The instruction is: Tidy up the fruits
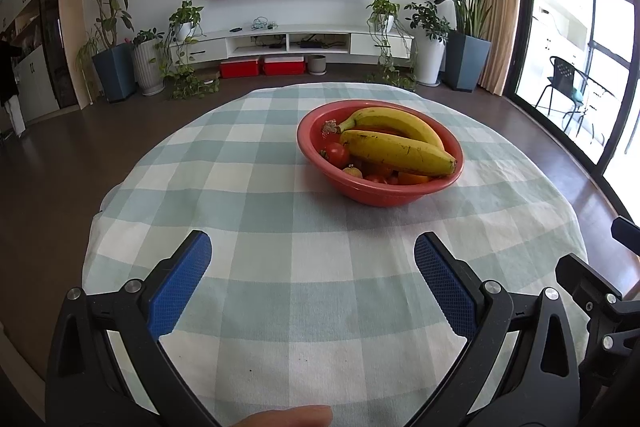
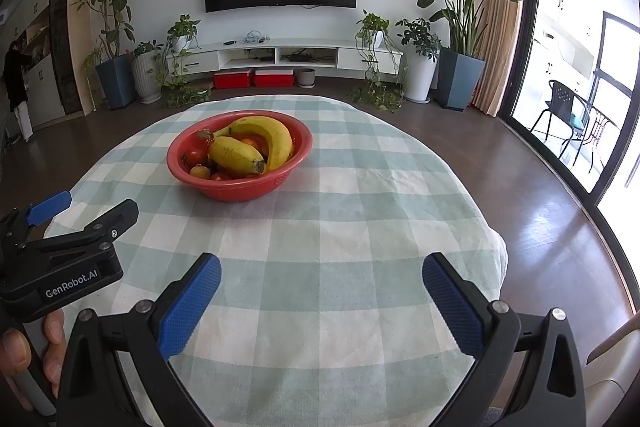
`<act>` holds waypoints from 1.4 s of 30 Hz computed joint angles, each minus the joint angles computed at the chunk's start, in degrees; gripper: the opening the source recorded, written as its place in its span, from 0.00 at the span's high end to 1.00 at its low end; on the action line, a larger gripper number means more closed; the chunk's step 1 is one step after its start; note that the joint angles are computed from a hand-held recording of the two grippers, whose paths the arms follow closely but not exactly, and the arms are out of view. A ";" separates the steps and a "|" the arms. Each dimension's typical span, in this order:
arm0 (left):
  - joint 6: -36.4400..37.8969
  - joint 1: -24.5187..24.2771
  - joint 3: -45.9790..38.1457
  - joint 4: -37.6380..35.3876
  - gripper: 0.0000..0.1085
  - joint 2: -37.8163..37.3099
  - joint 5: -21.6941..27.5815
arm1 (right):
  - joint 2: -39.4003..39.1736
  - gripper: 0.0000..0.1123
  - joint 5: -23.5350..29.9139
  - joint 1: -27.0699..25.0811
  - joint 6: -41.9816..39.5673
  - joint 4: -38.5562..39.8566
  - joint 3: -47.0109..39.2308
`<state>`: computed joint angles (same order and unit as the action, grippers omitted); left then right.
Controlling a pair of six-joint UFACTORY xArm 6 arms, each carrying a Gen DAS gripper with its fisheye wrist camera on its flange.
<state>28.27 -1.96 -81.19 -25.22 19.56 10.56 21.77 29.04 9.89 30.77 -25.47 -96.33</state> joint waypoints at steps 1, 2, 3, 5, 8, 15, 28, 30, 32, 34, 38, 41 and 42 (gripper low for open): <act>0.06 0.06 -0.06 0.03 0.05 0.04 -0.02 | -0.02 0.08 0.15 0.07 -0.08 -0.03 0.02; 0.05 0.04 -0.03 0.06 0.05 0.01 0.00 | 0.06 0.08 0.29 0.11 -0.15 -0.06 -0.08; 0.03 0.02 0.01 0.11 0.05 -0.02 -0.01 | 0.07 0.08 0.38 0.17 -0.13 -0.14 -0.07; 0.20 0.06 -0.02 -0.03 0.05 -0.01 -0.04 | 0.01 0.08 0.46 0.22 -0.14 -0.03 0.01; 0.14 0.08 -0.06 -0.02 0.05 -0.01 0.07 | 0.01 0.08 0.47 0.21 -0.11 -0.11 0.02; -0.41 0.06 0.30 0.46 0.05 -0.21 -0.11 | 0.07 0.08 0.94 0.49 -0.62 0.29 0.17; -0.04 0.07 0.45 0.13 0.05 -0.39 0.00 | -0.10 0.08 1.05 0.59 -0.96 0.49 0.43; -0.29 0.15 0.27 0.26 0.05 -0.30 0.11 | -0.08 0.08 1.15 0.64 -1.23 0.63 0.40; -0.87 0.15 0.39 0.67 0.05 -0.35 0.10 | -0.07 0.08 1.23 0.66 -1.22 0.65 0.36; 0.04 0.13 0.79 -0.69 0.05 -0.46 0.10 | -0.12 0.08 1.29 0.74 -1.42 0.84 0.47; -0.26 0.23 1.26 -0.28 0.05 -0.59 -0.30 | -0.07 0.08 1.34 0.75 -1.49 0.89 0.41; -0.97 0.32 1.56 0.42 0.05 -0.68 -0.58 | -0.09 0.08 1.35 0.75 -1.37 0.80 0.41; -1.10 0.38 1.65 0.51 0.05 -0.72 -0.59 | -0.05 0.08 1.34 0.73 -1.42 0.87 0.34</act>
